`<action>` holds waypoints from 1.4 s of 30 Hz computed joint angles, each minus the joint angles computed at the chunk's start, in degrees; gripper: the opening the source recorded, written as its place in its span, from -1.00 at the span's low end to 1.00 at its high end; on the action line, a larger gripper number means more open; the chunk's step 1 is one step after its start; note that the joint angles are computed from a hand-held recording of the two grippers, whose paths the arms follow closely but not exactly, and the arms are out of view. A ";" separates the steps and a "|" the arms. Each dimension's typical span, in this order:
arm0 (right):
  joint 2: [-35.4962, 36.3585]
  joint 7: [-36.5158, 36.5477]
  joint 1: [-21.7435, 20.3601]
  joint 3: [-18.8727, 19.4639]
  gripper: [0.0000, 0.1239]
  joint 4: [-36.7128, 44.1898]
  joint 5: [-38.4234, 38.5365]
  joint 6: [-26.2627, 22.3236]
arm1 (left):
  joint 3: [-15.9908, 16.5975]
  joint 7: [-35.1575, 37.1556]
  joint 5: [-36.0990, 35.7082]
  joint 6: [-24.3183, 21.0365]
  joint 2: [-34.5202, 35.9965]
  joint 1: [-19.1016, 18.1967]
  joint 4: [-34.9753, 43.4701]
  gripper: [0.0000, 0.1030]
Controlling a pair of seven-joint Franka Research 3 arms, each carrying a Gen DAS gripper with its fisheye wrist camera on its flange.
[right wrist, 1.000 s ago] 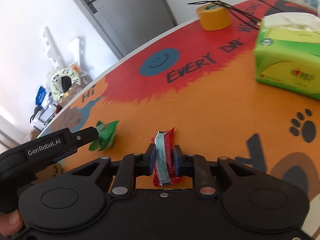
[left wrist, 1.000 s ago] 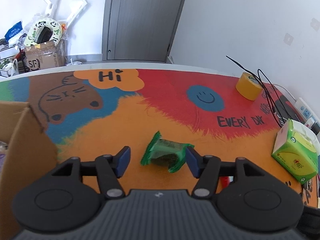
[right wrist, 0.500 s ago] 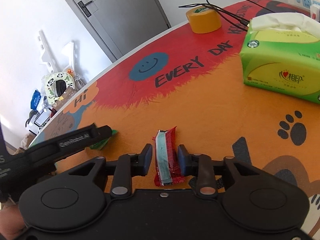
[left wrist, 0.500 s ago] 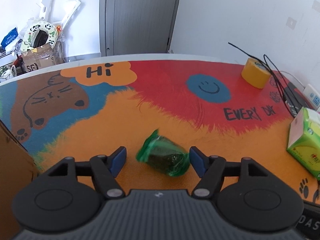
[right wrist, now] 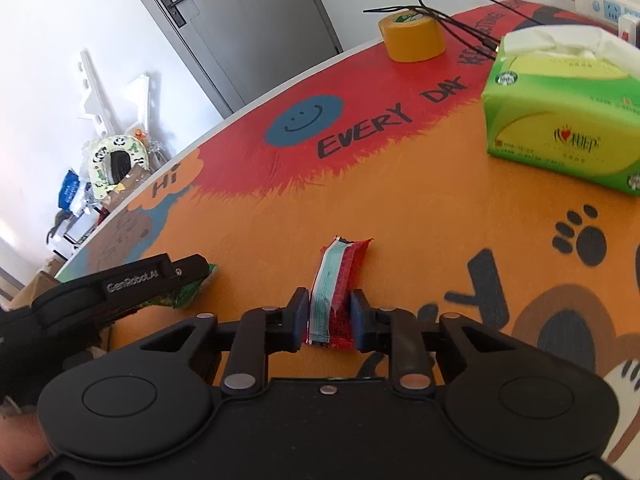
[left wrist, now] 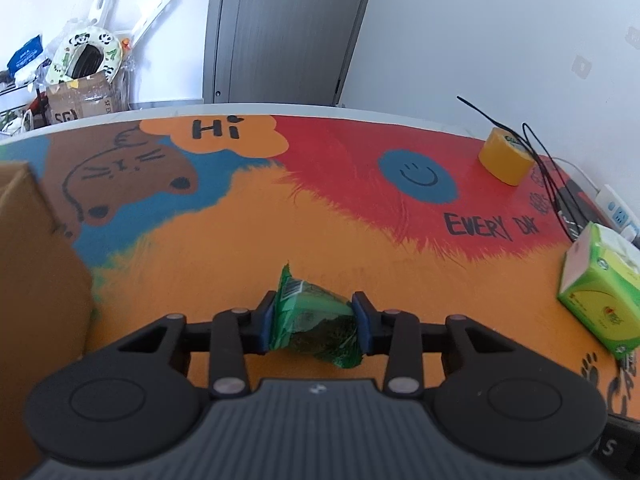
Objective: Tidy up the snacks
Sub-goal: 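Carry both snacks over the cardboard box and open both tools to drop them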
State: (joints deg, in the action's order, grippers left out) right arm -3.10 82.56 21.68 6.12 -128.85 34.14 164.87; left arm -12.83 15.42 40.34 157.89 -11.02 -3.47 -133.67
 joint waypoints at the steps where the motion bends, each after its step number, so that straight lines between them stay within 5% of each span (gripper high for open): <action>1: -0.47 -0.59 0.18 0.01 -0.62 -0.52 0.91 0.13 | -0.06 -0.44 -0.10 0.16 -1.02 -0.11 -0.80 -0.26; 25: -15.55 -6.48 10.08 -3.74 -0.63 -11.54 14.51 7.57 | -3.96 -1.50 -6.76 1.06 -28.73 0.61 -15.94 -0.27; 42: -18.78 -6.56 17.01 -2.76 -0.63 -11.27 12.99 9.80 | -1.78 3.58 -13.14 -7.48 -50.37 0.46 -24.89 -0.26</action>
